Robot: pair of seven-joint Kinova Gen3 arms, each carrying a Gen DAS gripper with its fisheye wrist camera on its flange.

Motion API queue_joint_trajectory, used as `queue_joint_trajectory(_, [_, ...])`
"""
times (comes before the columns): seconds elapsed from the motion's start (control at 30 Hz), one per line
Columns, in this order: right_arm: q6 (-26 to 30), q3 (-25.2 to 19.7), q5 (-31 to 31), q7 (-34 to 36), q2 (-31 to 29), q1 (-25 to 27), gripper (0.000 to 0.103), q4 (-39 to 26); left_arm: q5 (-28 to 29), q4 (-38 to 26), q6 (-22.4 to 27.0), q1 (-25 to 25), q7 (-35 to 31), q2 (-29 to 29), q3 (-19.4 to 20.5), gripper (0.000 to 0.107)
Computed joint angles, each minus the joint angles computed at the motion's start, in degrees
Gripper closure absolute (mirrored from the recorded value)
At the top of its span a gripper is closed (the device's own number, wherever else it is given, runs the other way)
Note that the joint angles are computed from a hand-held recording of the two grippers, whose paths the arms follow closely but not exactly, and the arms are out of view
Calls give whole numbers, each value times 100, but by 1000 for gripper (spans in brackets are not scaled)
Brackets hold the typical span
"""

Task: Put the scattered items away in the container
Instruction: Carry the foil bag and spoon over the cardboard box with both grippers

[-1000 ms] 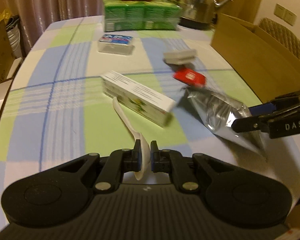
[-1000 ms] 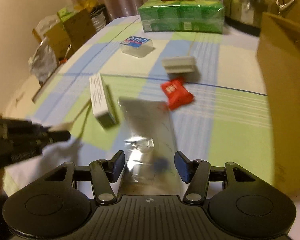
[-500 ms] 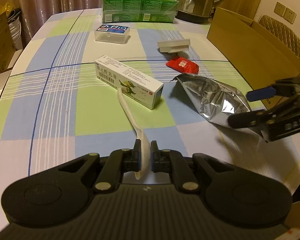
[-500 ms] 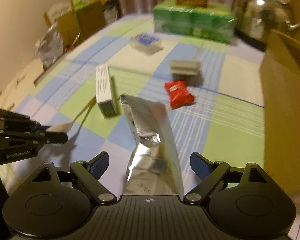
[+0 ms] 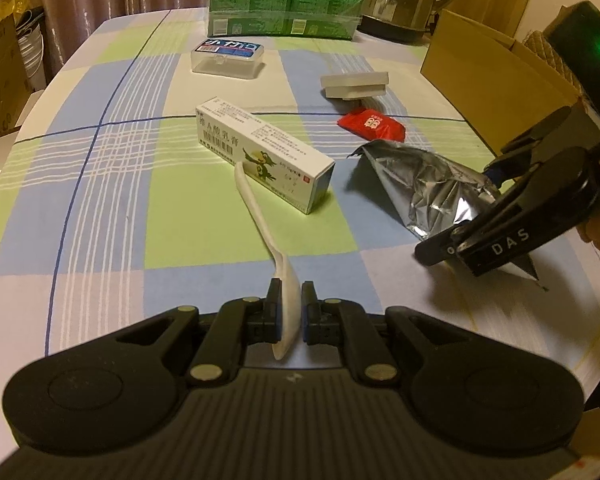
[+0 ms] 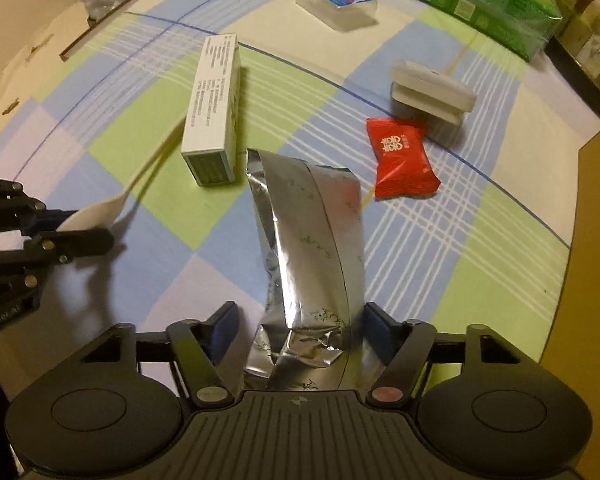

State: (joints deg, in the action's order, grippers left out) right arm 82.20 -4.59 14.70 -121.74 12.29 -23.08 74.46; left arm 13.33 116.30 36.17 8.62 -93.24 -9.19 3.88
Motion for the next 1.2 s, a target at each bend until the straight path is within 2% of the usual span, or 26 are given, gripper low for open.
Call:
queue_joint_trajectory(0.3, [-312,-68,116,-229,-237,-59,61,264,-118,-25,11,12,133,45,44,102])
queue_joint_trajectory(0.53, [-658,-134,47,-613,-668,-44,62,601,190,60,77,33,39,-241,-109,102])
queue_joint_trajectory(0.8, [-731,-386,131,-1022,-1157,14,62,781,25,-9,318,-10,393,-703,18,102])
queue_joint_trajectory(1.0, [-568,-550,358,-1275,-1402,37,62,662,-70,-290,450,108,577,-828,156,102])
queue_joint_trajectory(1.2, [-250,-714,680,-1383,-1650,73,62,432,-118,-703,398,302,704,-703,342,102])
